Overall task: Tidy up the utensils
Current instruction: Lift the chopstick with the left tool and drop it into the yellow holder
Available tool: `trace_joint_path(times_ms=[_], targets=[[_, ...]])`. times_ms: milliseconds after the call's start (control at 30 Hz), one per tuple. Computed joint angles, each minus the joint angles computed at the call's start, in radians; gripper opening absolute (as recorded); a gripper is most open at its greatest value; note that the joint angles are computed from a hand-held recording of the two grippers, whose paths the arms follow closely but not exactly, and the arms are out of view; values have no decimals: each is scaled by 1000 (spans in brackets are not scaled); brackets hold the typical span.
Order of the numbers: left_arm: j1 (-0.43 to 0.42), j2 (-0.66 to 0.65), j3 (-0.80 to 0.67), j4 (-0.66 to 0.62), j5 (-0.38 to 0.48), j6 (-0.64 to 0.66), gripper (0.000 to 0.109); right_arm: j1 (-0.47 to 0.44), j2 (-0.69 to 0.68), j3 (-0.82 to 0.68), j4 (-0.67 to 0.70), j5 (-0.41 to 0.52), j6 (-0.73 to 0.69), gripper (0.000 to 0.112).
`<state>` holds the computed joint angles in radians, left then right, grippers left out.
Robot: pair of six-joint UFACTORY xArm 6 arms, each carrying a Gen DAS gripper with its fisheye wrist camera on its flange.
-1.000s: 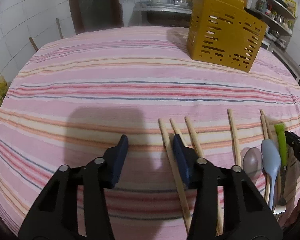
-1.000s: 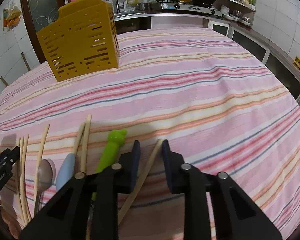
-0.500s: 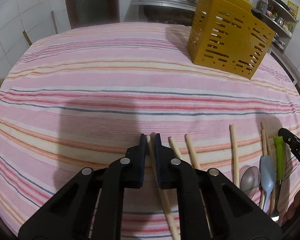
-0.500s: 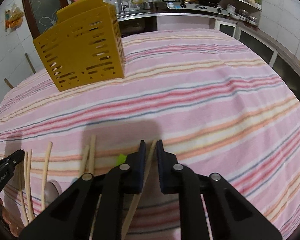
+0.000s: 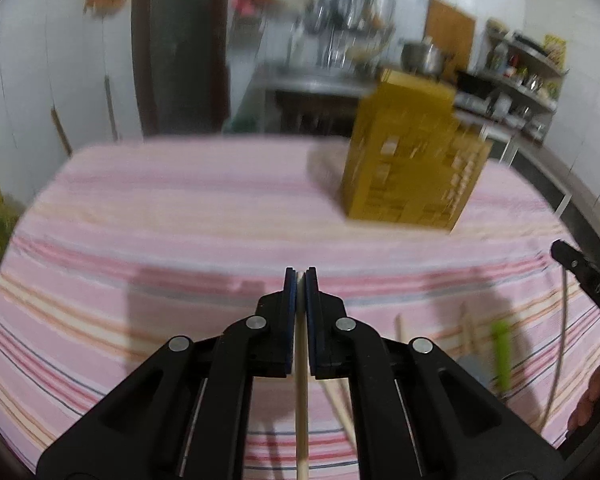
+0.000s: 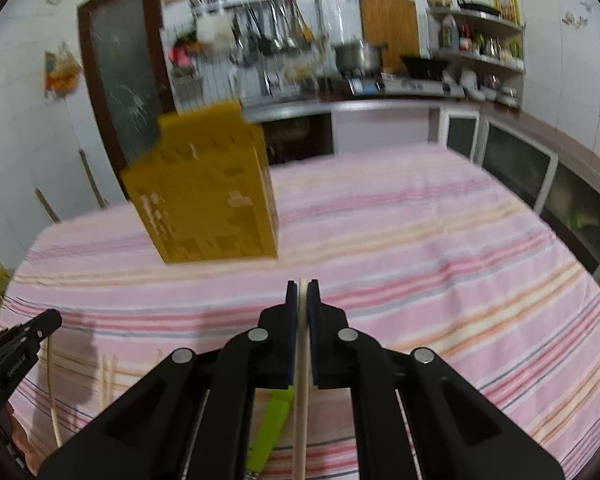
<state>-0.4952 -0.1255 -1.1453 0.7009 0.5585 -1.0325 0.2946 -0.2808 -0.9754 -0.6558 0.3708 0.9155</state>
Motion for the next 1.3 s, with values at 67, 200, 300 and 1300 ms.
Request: trace_joint_path(times_ms=[67,200,300,1300], targets=[[-7,-27,-3,62,-21,-43,3,-11,-23,9,-64,-45,40,6],[-24,-69,-16,160,-36,-115,3,-29,-64,28,-205,-114,152,6],[-36,-86,-25,233,-47,-167,3,-41,-87,27,-331,-146,249,6],[12,352,-773,256,-109,-40,3,-68,281,-622,-516,-228,340,5]])
